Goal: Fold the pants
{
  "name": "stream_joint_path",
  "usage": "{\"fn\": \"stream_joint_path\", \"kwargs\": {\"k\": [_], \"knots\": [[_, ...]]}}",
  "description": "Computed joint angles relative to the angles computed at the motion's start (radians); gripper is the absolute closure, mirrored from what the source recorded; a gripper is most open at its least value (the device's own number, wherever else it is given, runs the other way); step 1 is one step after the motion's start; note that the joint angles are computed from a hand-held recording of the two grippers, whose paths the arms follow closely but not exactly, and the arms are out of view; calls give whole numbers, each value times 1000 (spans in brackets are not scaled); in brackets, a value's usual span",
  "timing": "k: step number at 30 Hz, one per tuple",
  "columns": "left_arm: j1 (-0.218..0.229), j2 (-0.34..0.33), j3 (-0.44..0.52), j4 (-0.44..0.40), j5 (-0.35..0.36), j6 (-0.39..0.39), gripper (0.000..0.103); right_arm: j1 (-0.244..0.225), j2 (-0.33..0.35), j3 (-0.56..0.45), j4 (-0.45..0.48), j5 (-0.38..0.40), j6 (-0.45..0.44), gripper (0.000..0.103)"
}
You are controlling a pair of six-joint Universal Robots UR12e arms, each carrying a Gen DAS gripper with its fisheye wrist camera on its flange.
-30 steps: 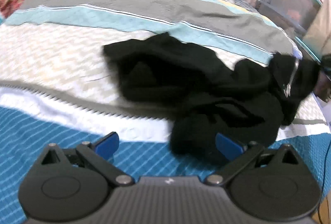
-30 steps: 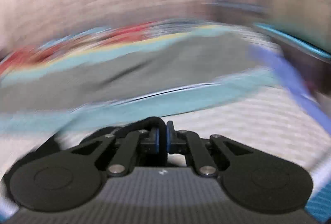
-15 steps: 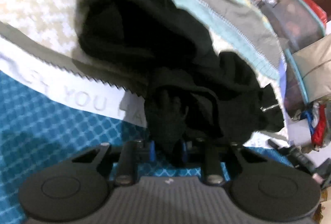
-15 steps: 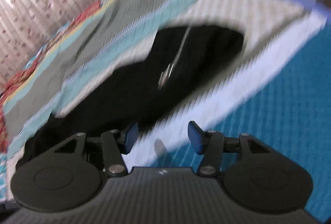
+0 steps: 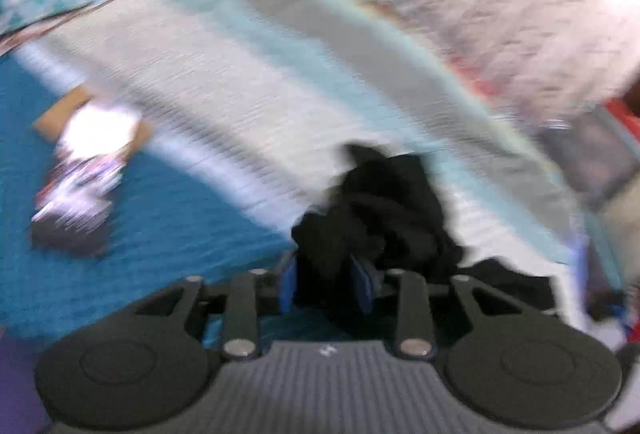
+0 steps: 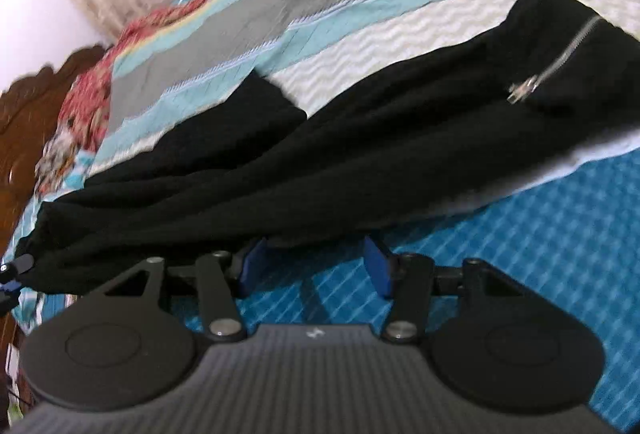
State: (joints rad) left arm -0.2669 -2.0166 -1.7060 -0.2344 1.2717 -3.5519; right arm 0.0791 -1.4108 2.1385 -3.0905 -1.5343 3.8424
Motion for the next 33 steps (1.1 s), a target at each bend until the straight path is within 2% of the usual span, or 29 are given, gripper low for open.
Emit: {"fn": "stream_joint_path", "kwargs": {"k": [1, 2, 5, 6, 7, 11, 15, 19, 22, 24, 26, 30, 32, 33], "knots": [[1, -5, 1, -27, 13, -17, 73, 0, 5, -12, 23, 7, -4, 47], [3, -11, 2, -45, -3, -23, 69, 1, 8, -21, 43, 15, -2, 47], [3, -21, -7, -55, -25, -35, 57, -11, 2, -23, 73, 42, -8, 47], [5, -19, -17, -50, -26, -31, 57, -15, 5, -26, 68, 46, -15, 47], [10, -15, -28, -45, -35, -25, 57, -8, -3, 12, 44, 27, -9, 46], [20, -18, -25, -42, -68, -20, 53, -43, -20, 85, -25, 17, 21, 46], [22, -32, -20, -33, -93, 17, 46, -82, -27, 104, -50, -6, 85, 46], [14, -49, -7, -61, -106, 28, 45, -109, -31, 124, -81, -40, 134, 45], [3, -63, 8, -62, -101, 41, 45, -129, -31, 123, -86, -25, 157, 44], [6, -67, -2, -48, -107, 64, 43, -137, -24, 104, -90, 8, 116, 44], [10, -68, -8, -38, -111, 69, 42, -161, -22, 96, -100, 60, 32, 44], [12, -77, -10, -40, -123, 56, 42, -134, 54, -50, -61, 122, -140, 43], [14, -74, -17, -42, -127, 56, 41, -118, 104, -131, -29, 165, -227, 29], [14, -71, -22, -39, -129, 53, 41, -104, 132, -179, -8, 181, -273, 26]]}}
